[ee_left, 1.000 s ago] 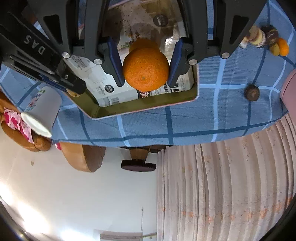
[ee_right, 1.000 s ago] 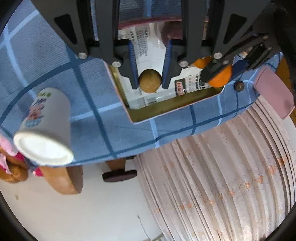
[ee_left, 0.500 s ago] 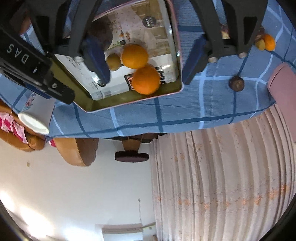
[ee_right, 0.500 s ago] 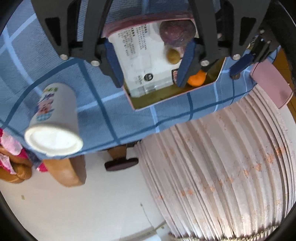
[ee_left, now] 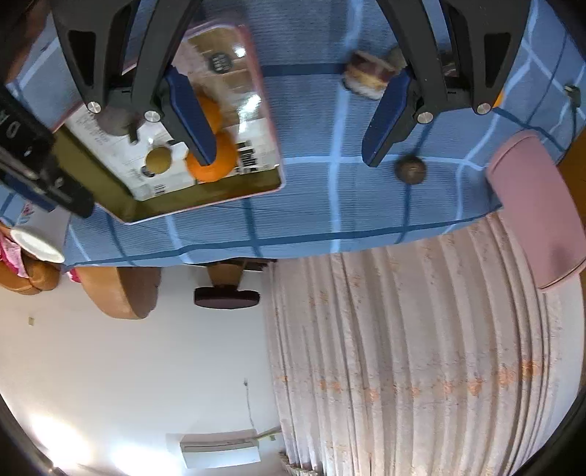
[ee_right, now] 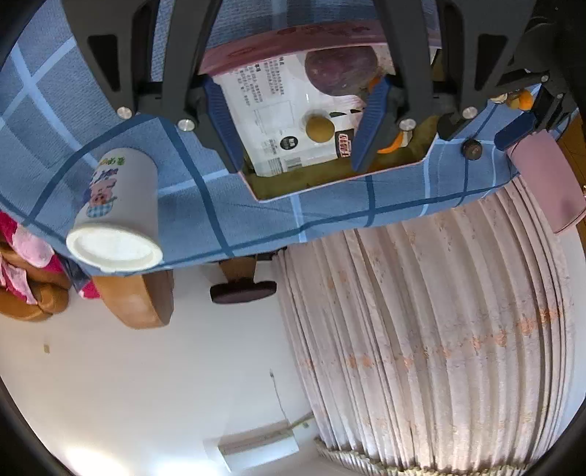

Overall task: Organize fruits
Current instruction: 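Move both tools back toward the sliced cakes on the table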

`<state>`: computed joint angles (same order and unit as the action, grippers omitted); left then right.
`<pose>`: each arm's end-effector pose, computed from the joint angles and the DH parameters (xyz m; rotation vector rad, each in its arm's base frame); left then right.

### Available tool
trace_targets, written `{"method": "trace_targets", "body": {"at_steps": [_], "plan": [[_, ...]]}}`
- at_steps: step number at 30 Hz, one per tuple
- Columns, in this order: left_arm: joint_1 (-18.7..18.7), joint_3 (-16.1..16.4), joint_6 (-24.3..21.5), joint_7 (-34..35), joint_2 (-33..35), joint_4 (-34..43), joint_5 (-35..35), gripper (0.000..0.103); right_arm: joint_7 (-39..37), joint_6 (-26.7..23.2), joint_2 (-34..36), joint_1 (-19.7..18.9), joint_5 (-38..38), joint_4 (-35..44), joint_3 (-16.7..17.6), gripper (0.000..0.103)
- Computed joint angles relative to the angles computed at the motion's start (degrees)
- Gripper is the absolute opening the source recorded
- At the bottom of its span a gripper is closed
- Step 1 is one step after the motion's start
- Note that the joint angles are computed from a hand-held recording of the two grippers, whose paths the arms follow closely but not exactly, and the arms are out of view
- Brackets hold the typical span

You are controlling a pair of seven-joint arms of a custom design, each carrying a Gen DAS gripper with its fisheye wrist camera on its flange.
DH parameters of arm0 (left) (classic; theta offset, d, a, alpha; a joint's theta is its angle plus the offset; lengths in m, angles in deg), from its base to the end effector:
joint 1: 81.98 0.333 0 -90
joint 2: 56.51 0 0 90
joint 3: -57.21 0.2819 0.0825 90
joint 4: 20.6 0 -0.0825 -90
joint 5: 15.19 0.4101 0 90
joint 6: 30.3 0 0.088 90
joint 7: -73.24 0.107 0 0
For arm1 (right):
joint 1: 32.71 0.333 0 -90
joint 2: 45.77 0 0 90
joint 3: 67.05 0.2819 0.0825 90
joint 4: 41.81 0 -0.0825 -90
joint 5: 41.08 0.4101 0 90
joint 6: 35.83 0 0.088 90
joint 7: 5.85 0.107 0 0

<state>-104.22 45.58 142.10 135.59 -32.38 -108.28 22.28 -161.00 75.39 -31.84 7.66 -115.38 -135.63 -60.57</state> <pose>0.5976 -0.4230 0.4996 -1.0254 2.0470 -1.1584 0.5123 0.4417 0.4852 -0.9051 1.9487 -1.1334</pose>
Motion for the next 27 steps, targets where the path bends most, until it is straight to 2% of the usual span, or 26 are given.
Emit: {"method": "trace_targets", "body": {"at_steps": [13, 20, 27], "plan": [[5.38, -3.09, 1.51, 4.23, -3.34, -5.81, -5.52, 0.083, -0.85, -3.71, 4.66, 3.47, 0.4, 6.08, -0.55, 0.065], [7.96, -4.7, 1.69, 7.51, -4.63, -7.97, -8.97, 0.083, -3.54, -2.93, 8.68, 5.88, 1.1, 11.46, -1.9, 0.065], [12.13, -7.63, 1.23, 12.72, -5.79, -10.13, -15.02, 0.083, -6.5, -0.57, 12.95, 7.92, 2.92, 17.27, -4.09, 0.065]]}}
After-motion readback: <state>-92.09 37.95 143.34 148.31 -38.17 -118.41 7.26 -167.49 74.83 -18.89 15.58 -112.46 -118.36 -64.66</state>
